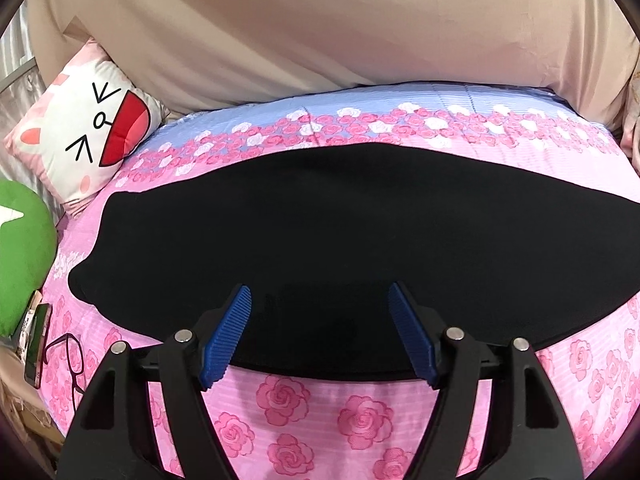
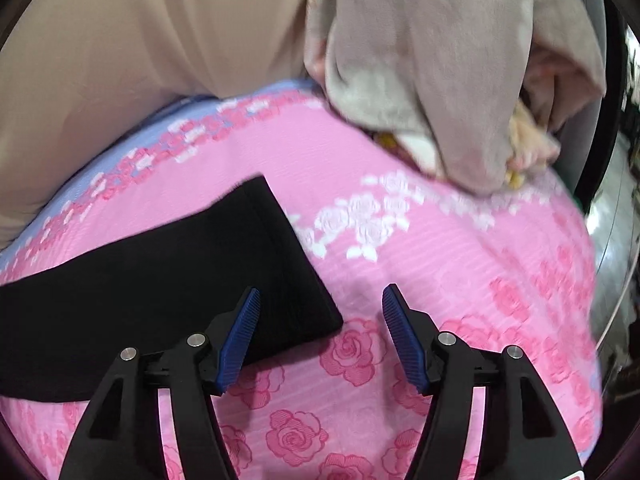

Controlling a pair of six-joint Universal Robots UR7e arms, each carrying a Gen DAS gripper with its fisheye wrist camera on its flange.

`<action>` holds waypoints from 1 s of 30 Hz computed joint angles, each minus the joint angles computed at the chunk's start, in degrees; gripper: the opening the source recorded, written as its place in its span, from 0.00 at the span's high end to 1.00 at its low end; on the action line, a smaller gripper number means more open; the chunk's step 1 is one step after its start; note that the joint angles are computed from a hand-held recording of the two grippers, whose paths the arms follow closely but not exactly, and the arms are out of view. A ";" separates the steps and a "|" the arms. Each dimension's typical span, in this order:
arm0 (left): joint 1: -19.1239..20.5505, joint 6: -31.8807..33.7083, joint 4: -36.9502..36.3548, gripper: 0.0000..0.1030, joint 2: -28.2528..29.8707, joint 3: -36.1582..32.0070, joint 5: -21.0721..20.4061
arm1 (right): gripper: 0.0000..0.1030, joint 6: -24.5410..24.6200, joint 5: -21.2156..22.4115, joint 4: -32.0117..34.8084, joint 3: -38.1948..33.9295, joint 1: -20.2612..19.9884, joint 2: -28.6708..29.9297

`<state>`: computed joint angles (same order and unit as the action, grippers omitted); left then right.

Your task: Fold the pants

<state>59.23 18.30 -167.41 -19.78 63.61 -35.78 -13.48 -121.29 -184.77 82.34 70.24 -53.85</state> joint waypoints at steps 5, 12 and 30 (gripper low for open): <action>0.59 -0.82 -0.29 0.33 -0.61 0.42 0.46 | 0.38 4.84 6.43 3.95 0.10 -1.47 -0.92; 1.01 0.11 -1.95 0.32 -1.23 1.02 1.03 | 0.82 7.01 9.86 4.77 0.01 -1.22 -0.72; 4.17 5.78 -10.44 0.32 -5.70 3.96 -0.36 | 0.83 -15.17 9.19 13.42 -22.56 20.96 25.04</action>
<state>63.40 24.08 -177.85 -25.48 67.57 -36.15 -28.66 -112.11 -171.35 59.78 91.20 -28.82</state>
